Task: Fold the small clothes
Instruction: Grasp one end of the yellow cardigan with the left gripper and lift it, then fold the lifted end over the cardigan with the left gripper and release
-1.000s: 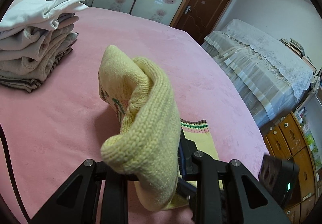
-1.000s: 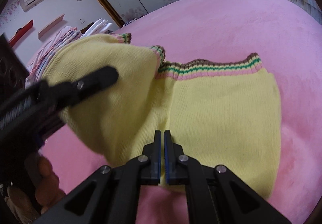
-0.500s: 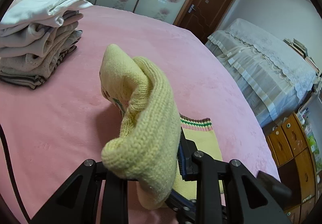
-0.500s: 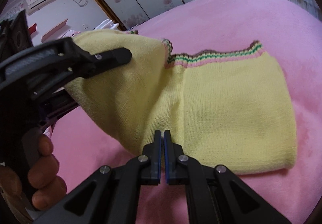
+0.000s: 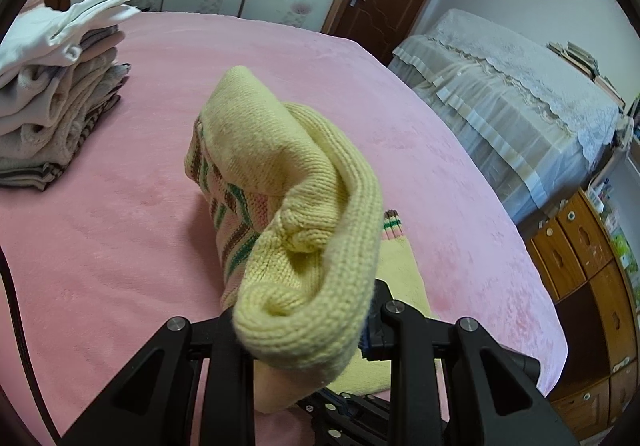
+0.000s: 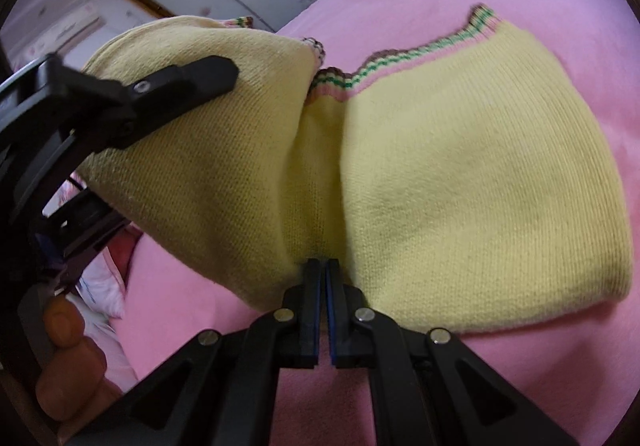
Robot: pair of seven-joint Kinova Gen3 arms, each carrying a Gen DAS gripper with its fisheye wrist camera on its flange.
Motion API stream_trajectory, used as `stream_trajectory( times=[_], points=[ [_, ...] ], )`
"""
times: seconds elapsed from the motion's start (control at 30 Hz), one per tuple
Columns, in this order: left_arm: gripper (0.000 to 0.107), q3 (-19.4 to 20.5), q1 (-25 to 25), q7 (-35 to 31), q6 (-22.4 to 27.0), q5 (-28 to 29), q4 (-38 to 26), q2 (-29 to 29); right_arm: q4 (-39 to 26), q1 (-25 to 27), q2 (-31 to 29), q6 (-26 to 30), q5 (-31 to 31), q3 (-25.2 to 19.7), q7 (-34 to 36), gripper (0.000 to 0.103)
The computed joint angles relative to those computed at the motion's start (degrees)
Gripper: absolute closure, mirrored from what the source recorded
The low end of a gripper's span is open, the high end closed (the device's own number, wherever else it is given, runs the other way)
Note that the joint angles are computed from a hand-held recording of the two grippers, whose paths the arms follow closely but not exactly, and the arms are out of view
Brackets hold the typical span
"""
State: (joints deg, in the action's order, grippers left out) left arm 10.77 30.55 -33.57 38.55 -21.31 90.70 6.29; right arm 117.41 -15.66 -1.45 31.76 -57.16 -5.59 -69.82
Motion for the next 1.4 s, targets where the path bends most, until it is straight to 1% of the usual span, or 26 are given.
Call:
stream_trajectory(
  times=[0.13,0.2,0.27,0.3,0.37,0.47,0.5,0.57,0.67,0.7,0.73,0.8,0.87,0.9,0.93,0.97,1.0,1.07,1.1,1.13,1.17,1.2,1.23,1.33,1.37,1.4],
  points=[
    [0.084,0.5,1.8,-1.1,3.6,-1.4,-3.7,2.5,2.0,0.2,-0.6,-0.7,-4.3,0.6,2.4,0.101],
    [0.084,0.5,3.1,-2.5,6.2,-1.6,-6.6,4.5,3.6,1.0,-1.4,-0.2,-7.7,0.8,4.9,0.101],
    [0.084,0.3,4.8,-4.5,9.7,-2.0,-10.2,7.0,5.3,1.1,-1.7,0.9,-11.9,2.3,8.4,0.101],
    [0.084,0.0,5.5,-4.9,10.6,-2.0,-11.3,7.8,6.0,1.9,-1.7,1.9,-14.2,2.6,10.2,0.101],
    [0.084,-0.2,6.7,-7.3,14.0,-1.0,-15.0,10.2,7.5,3.2,-1.5,4.9,-18.0,4.1,13.2,0.101],
    [0.084,-1.5,9.1,-9.2,18.1,-1.4,-18.8,12.6,9.0,5.5,-1.6,9.1,-19.7,5.1,14.9,0.101],
    [0.083,-1.9,10.0,-9.3,19.1,-1.7,-19.6,13.1,9.3,6.4,-2.1,10.6,-19.0,5.4,14.5,0.101],
    [0.083,-2.8,11.4,-9.4,20.9,-2.4,-21.0,14.1,9.4,7.7,-3.9,11.6,-15.3,5.6,12.1,0.101],
    [0.083,-3.8,13.5,-9.0,23.4,-3.8,-22.8,15.4,9.5,5.2,-6.5,13.0,-9.9,9.4,8.6,0.098],
    [0.081,-4.1,14.3,-8.9,24.4,-4.6,-23.5,15.9,9.3,5.7,-7.4,13.4,-7.5,9.3,7.0,0.098],
    [0.079,-4.3,15.2,-8.9,25.3,-5.4,-24.2,16.5,9.1,7.3,-8.6,13.7,-5.2,8.3,5.5,0.098],
    [0.062,-4.3,15.7,-10.0,25.8,-5.5,-24.9,17.1,8.1,12.6,-10.4,14.9,-0.5,4.2,1.9,0.098],
    [0.053,-4.3,16.3,-10.5,25.6,-5.5,-25.1,17.4,6.9,17.9,-11.8,16.3,4.1,0.4,-1.0,0.098],
    [0.050,-4.5,17.0,-10.5,25.6,-6.0,-25.1,17.5,6.4,19.9,-12.6,16.6,6.5,-0.8,-2.0,0.098],
    [0.048,-4.7,17.4,-10.4,25.6,-6.4,-25.1,17.6,5.6,20.8,-13.1,17.3,8.8,-1.1,-3.4,0.098],
    [0.045,-4.7,17.8,-10.2,25.4,-6.6,-25.0,17.5,4.9,20.6,-13.5,17.5,11.1,-0.8,-5.0,0.098],
    [0.043,-5.0,18.1,-10.2,25.0,-6.2,-24.7,17.3,4.6,19.4,-13.9,17.2,13.2,0.0,-6.8,0.098],
    [0.039,-7.2,18.8,-11.3,23.3,-3.5,-23.9,16.4,3.5,15.4,-14.4,16.9,17.8,4.5,-9.4,0.098],
    [0.036,-6.9,18.2,-11.7,22.3,-2.3,-23.2,15.7,3.0,13.0,-14.6,16.3,20.0,6.1,-11.2,0.098],
    [0.035,-5.7,16.6,-12.7,21.0,-0.3,-22.0,14.6,2.6,11.3,-14.5,16.0,21.6,7.7,-12.1,0.098],
    [0.033,-3.5,13.9,-13.6,18.9,2.0,-20.2,13.2,1.8,10.5,-14.4,15.7,22.9,8.2,-13.1,0.098],
    [0.031,-1.5,11.2,-14.7,17.5,4.3,-18.8,12.0,1.7,9.5,-14.9,15.0,23.9,7.7,-14.9,0.098],
    [0.030,0.1,9.0,-15.2,16.1,6.7,-17.2,10.3,0.6,9.0,-14.9,15.3,25.1,8.3,-15.7,0.098],
    [0.030,0.4,5.7,-17.4,13.7,12.7,-13.7,6.5,-1.6,8.5,-15.3,14.8,28.0,7.3,-18.2,0.098],
    [0.030,0.8,4.4,-16.7,12.3,13.4,-11.7,4.3,-1.9,8.2,-15.5,14.4,28.9,7.2,-18.7,0.098],
    [0.030,0.7,4.1,-15.8,11.8,13.2,-10.7,3.2,-3.2,7.9,-15.2,14.5,29.7,7.2,-19.1,0.098]
  ],
)
